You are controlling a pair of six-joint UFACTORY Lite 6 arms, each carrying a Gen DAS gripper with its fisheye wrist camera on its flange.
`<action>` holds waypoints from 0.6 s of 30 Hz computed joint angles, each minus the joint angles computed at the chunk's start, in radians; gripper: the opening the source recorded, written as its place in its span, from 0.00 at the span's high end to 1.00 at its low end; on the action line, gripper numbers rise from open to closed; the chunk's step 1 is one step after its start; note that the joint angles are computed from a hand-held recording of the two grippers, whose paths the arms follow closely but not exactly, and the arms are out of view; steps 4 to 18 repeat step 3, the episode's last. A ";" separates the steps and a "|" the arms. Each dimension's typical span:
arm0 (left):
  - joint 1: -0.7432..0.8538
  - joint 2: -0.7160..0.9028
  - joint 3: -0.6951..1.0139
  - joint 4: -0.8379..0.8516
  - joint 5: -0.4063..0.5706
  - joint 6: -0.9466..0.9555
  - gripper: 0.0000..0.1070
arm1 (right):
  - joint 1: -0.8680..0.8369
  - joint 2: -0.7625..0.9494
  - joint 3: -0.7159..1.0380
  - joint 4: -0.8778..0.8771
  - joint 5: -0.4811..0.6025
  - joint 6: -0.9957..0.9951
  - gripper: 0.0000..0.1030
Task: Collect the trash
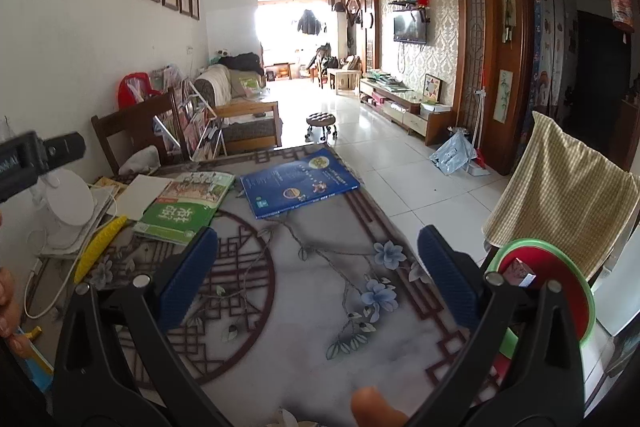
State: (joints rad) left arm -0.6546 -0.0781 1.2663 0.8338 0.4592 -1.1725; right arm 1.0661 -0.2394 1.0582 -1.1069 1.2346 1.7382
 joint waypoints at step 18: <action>0.040 -0.001 -0.040 -0.065 -0.012 0.039 0.11 | -0.099 0.024 -0.106 0.012 -0.140 -0.001 0.04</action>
